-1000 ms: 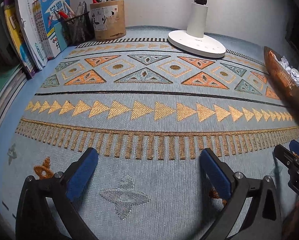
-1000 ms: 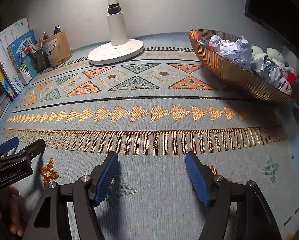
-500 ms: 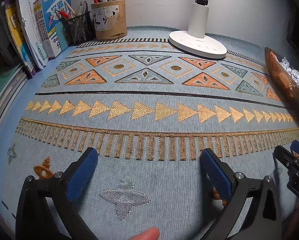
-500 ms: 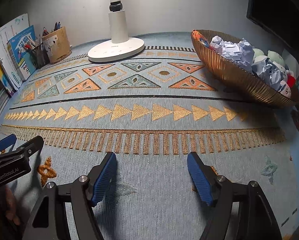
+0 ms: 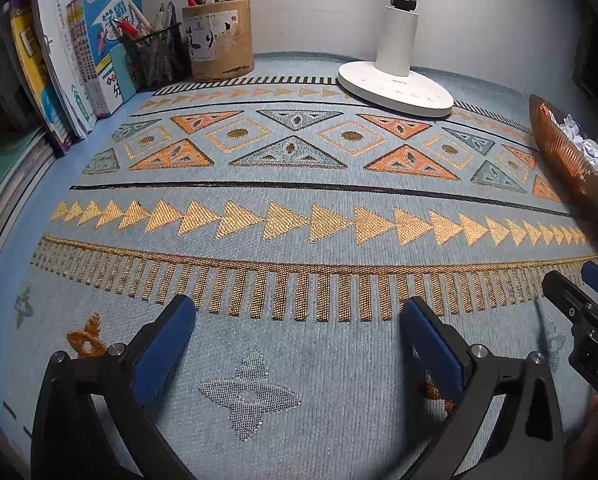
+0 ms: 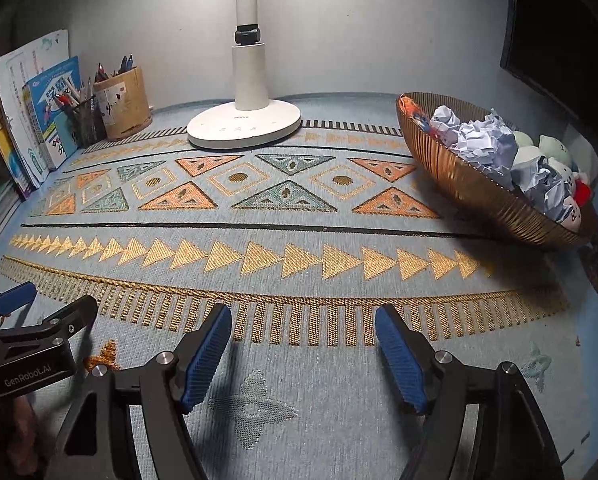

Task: Organize objects

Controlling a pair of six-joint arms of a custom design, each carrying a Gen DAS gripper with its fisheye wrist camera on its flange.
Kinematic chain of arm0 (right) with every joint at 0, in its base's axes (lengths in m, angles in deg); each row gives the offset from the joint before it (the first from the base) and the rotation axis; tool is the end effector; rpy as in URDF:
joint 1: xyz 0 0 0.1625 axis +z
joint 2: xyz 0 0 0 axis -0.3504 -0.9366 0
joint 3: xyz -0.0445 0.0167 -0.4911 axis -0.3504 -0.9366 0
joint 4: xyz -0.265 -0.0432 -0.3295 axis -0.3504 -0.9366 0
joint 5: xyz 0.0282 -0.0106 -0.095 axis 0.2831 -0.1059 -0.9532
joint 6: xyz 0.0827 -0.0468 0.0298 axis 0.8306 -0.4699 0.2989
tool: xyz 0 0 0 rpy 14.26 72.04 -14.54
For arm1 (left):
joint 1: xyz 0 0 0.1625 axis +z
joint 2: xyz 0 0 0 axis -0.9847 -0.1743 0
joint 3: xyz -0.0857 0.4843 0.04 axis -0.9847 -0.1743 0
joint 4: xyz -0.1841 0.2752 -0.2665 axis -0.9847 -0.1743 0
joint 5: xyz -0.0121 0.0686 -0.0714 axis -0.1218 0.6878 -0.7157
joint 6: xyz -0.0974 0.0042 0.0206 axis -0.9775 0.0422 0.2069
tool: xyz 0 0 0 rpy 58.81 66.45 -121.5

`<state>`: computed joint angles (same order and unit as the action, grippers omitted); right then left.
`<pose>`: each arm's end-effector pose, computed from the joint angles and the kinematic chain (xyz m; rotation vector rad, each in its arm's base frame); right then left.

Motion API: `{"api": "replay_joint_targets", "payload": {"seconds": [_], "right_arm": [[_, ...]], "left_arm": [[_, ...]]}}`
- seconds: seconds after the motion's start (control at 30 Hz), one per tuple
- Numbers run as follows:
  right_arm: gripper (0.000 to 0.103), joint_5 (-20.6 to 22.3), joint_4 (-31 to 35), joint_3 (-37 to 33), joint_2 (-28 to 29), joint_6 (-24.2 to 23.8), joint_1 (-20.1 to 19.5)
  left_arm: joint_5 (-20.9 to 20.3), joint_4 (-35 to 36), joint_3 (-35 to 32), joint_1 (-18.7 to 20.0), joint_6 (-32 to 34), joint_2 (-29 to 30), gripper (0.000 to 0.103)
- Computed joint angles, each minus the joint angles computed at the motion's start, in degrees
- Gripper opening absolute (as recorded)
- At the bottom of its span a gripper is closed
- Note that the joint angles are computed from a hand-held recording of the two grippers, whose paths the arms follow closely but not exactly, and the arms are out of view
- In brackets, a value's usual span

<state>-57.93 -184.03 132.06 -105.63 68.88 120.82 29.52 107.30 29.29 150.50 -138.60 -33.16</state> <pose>0.1706 -0.6153 -0.0236 0.0996 -2.1211 0.8909 -0.0305 -0.6912 0.1061 0.4427 2.2983 -0.6792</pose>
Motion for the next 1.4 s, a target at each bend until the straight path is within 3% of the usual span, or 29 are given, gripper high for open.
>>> {"api": "replay_joint_targets", "payload": {"seconds": [0.33, 1.4], "right_arm": [[0.08, -0.74, 0.61, -0.33, 0.11, 0.66, 0.0], [0.081, -1.61, -0.56, -0.86, 0.68, -0.81, 0.26]], "left_arm": [[0.06, -0.12, 0.07, 0.08, 0.12, -0.04, 0.103], [0.31, 0.09, -0.08, 0.15, 0.39, -0.07, 0.103]]}}
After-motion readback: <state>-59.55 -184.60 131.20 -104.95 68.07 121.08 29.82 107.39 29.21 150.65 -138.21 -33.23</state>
